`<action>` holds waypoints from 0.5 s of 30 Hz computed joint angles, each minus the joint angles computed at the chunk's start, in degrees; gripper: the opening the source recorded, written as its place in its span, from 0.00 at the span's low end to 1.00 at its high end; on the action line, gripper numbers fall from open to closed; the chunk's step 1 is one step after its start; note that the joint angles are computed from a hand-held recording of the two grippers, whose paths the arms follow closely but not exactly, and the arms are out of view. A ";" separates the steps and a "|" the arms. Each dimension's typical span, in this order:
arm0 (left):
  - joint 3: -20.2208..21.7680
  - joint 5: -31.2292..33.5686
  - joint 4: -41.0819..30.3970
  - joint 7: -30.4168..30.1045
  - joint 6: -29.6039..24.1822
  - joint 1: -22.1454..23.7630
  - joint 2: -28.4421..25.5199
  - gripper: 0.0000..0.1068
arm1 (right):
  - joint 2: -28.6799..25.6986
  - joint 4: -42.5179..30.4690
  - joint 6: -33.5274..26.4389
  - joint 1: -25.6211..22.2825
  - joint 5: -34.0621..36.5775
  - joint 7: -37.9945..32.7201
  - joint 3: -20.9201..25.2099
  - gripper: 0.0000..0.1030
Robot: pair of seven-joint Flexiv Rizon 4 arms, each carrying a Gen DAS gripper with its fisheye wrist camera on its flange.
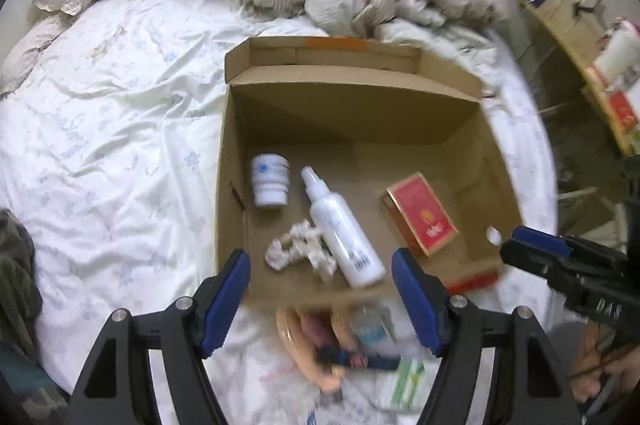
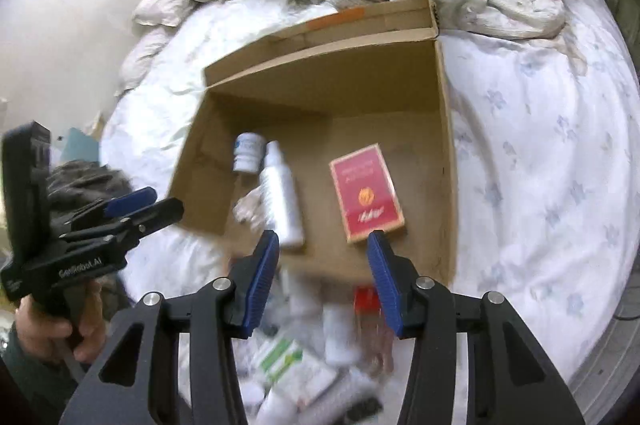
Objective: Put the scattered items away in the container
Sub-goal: 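Grasp the white medicine box with the left tool while the right tool grasps the LED bulb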
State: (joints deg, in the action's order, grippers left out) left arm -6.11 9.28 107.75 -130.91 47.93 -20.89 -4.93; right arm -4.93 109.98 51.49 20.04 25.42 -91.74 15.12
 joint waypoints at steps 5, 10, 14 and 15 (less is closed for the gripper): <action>-0.27 -2.36 6.76 -0.79 2.66 -0.43 5.19 0.69 | 6.88 5.37 -1.39 -0.37 2.32 -1.17 -0.14 0.50; -0.95 -5.14 12.95 -1.52 4.48 -0.30 8.86 0.69 | 9.28 9.66 -4.76 0.69 0.37 2.02 -0.92 0.57; -1.33 -13.28 19.58 -1.79 8.45 -1.78 10.03 0.69 | 7.98 11.68 -8.04 1.07 4.44 6.01 -1.70 0.59; -1.51 -16.21 20.99 -1.66 9.78 -2.35 9.58 0.69 | 7.24 12.23 -8.50 1.10 5.70 7.14 -1.69 0.59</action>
State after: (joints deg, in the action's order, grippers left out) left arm -7.62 -6.93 128.74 -132.57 57.71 -23.23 4.65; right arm 2.31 122.21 42.99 21.14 31.12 -84.60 13.43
